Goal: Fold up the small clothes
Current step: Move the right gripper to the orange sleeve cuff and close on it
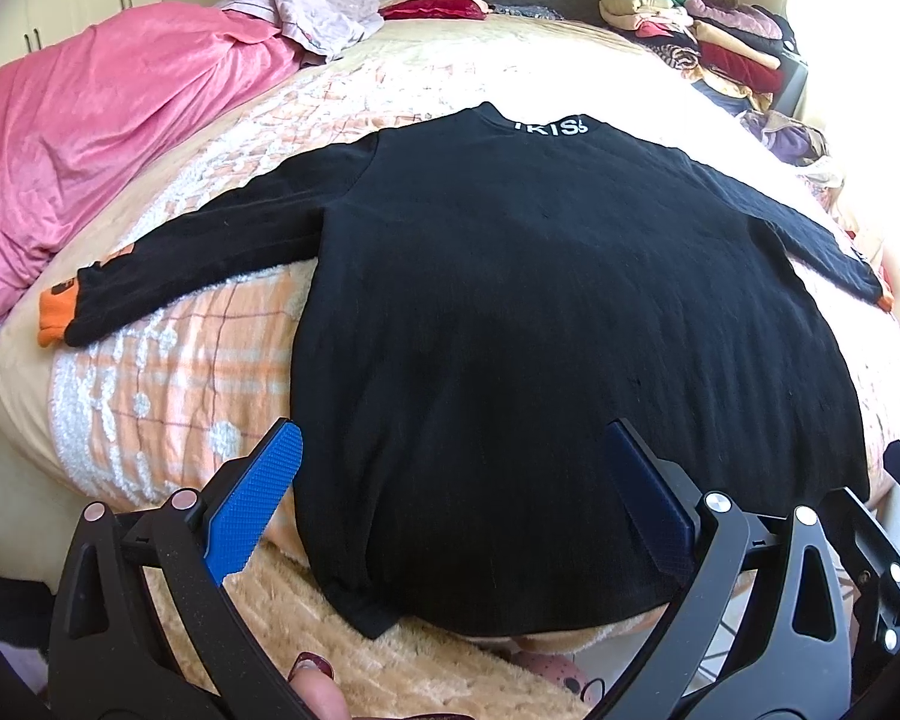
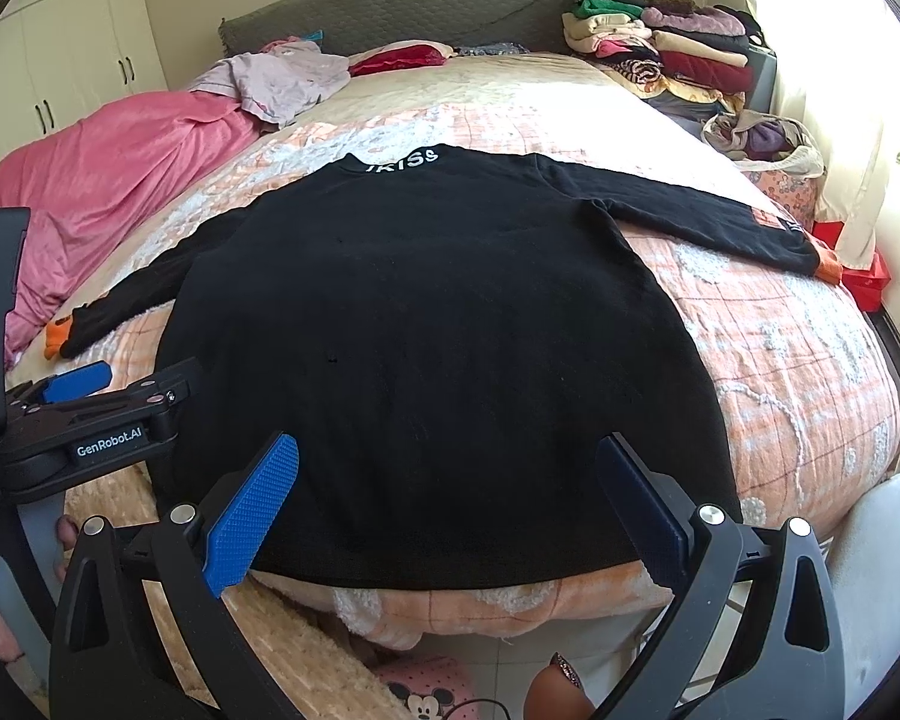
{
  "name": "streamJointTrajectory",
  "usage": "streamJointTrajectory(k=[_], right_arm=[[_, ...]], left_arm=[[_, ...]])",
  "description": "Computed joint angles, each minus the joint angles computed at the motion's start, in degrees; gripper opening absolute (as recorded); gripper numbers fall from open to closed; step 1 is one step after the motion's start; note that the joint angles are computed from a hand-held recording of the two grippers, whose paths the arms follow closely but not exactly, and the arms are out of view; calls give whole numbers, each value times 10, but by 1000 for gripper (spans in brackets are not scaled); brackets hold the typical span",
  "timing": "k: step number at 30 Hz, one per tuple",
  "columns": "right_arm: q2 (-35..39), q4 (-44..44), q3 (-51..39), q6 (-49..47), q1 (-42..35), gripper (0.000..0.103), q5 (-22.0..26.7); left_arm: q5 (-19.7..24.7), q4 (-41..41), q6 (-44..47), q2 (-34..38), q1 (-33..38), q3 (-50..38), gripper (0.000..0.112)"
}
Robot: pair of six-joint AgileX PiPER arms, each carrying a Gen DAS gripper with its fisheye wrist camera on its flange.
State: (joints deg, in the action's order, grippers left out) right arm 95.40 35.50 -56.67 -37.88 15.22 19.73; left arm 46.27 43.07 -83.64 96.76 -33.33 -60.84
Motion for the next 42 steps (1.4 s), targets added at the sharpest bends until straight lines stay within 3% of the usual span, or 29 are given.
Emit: streamJointTrajectory(k=[16,24,33,42], right_arm=[[100,-3,-157,36,2,99,21],[169,-71,-271,131,-21,99,45],[273,-170,-428,256,-57,99,101],[419,-227,-669,353,-107,99,226]], left_arm=[[-24,-59,152,69,102,-127,94],[-12,-128,255,127,151,-230,94],[17,-205,362,210,201,-369,94],[78,-257,420,305,238,-540,94]])
